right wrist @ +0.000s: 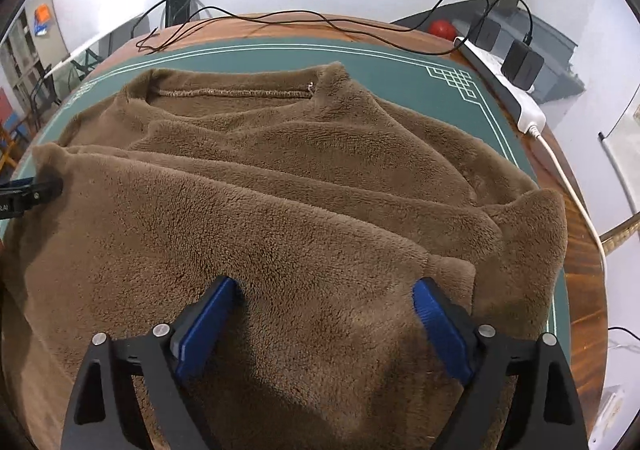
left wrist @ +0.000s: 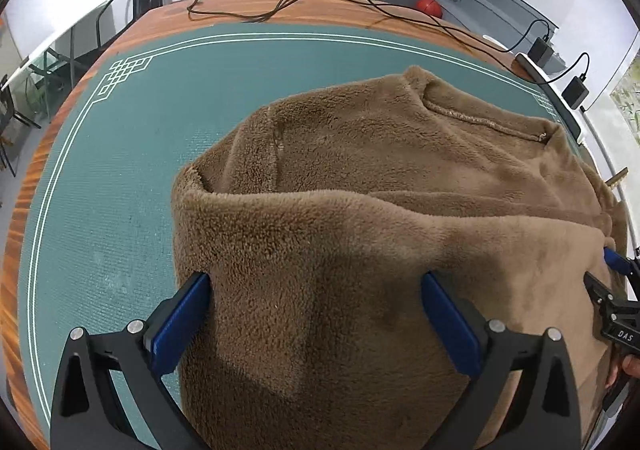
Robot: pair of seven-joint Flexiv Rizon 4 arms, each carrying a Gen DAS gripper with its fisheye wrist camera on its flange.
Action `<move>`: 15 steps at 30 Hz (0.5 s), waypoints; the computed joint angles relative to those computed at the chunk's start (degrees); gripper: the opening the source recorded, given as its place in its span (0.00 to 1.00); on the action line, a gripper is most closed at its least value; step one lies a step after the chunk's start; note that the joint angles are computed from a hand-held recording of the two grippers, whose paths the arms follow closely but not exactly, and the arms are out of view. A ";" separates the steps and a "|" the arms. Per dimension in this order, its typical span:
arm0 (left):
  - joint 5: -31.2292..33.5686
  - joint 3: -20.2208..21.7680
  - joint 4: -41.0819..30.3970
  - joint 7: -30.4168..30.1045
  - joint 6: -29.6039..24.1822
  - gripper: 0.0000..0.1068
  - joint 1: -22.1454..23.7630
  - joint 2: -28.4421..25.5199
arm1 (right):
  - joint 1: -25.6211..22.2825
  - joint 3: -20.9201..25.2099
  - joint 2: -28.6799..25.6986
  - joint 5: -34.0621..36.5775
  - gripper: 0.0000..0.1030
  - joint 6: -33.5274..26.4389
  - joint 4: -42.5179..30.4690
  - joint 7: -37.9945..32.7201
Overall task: Fold clothes
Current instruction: 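Open the right gripper and smooth the folded sweatshirt with both grippers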
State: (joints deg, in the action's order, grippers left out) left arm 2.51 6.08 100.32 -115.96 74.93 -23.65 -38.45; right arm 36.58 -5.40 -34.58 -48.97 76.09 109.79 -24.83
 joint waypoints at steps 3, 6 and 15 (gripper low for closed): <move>-0.22 -0.38 0.58 0.05 0.24 0.96 0.34 0.39 | -1.78 3.10 -0.20 3.44 0.91 -2.59 -1.31 -3.51; -0.89 -0.85 2.06 -0.15 0.14 0.96 0.66 1.85 | -3.44 7.05 0.58 9.16 0.91 -7.66 -3.03 -8.15; -4.01 -7.21 13.81 2.11 5.37 0.96 1.73 10.45 | -1.17 5.13 11.99 2.00 0.91 -0.39 13.01 3.28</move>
State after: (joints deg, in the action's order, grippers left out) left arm -1.49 -1.13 114.12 -113.86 80.30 -21.92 -28.00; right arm 35.41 -0.27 -22.59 -46.97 75.70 122.80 -21.55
